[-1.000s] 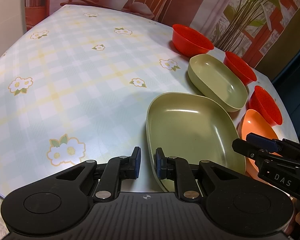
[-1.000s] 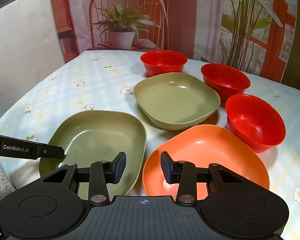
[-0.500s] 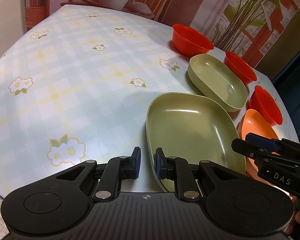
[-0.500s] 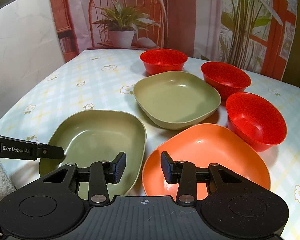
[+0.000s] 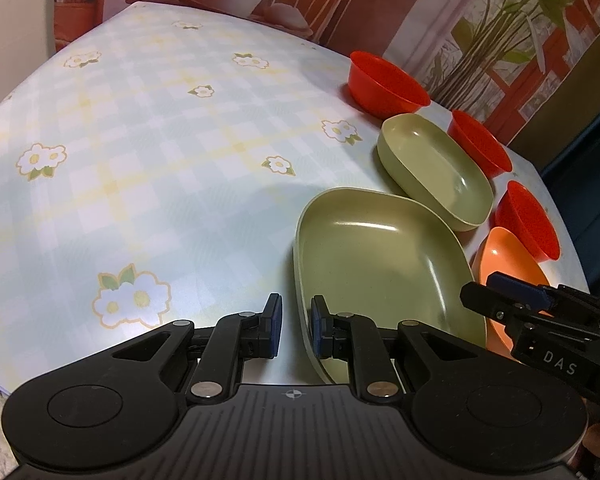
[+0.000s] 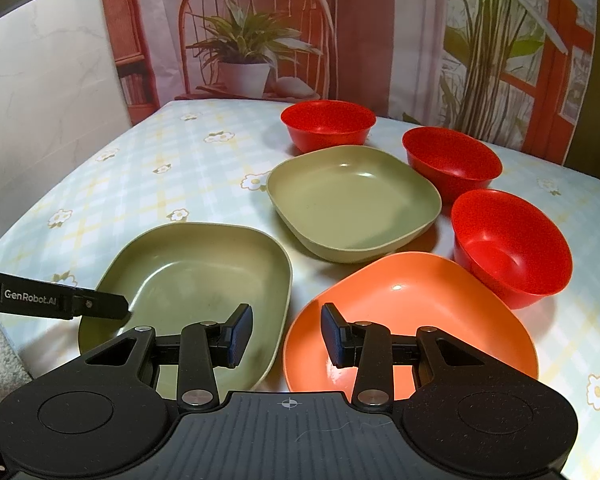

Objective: Organize plates and bowls
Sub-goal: 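Close the left gripper on the olive plate rim while the right gripper closes beside it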

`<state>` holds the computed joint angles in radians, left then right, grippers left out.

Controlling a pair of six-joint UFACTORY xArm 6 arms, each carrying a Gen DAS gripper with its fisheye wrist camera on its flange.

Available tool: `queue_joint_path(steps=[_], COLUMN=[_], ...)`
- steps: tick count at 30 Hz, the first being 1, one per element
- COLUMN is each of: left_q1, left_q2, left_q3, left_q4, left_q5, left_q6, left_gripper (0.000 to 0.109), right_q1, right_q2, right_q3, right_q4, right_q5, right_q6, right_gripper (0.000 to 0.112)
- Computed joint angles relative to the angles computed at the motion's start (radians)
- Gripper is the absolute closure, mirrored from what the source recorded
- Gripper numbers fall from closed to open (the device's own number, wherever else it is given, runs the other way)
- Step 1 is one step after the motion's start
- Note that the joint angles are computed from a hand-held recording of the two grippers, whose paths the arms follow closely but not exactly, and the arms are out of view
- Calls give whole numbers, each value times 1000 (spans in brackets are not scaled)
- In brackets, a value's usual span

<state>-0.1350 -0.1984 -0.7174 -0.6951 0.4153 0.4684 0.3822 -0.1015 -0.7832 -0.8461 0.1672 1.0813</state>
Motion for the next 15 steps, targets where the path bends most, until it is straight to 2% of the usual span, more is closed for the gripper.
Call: queue_joint_path(steps=[10, 15], left_q1=[22, 33], left_q2=[9, 5], left_q3=[-7, -5], left_q4=[-89, -127], left_q5=[24, 37], left_q6=[47, 68], left_gripper=[95, 96], right_q1=[13, 15], right_q2=[17, 39], right_q3=[-32, -54], right_q4=[-7, 19], right_q5=[20, 9], right_q6=[-32, -88], right_gripper=[78, 84])
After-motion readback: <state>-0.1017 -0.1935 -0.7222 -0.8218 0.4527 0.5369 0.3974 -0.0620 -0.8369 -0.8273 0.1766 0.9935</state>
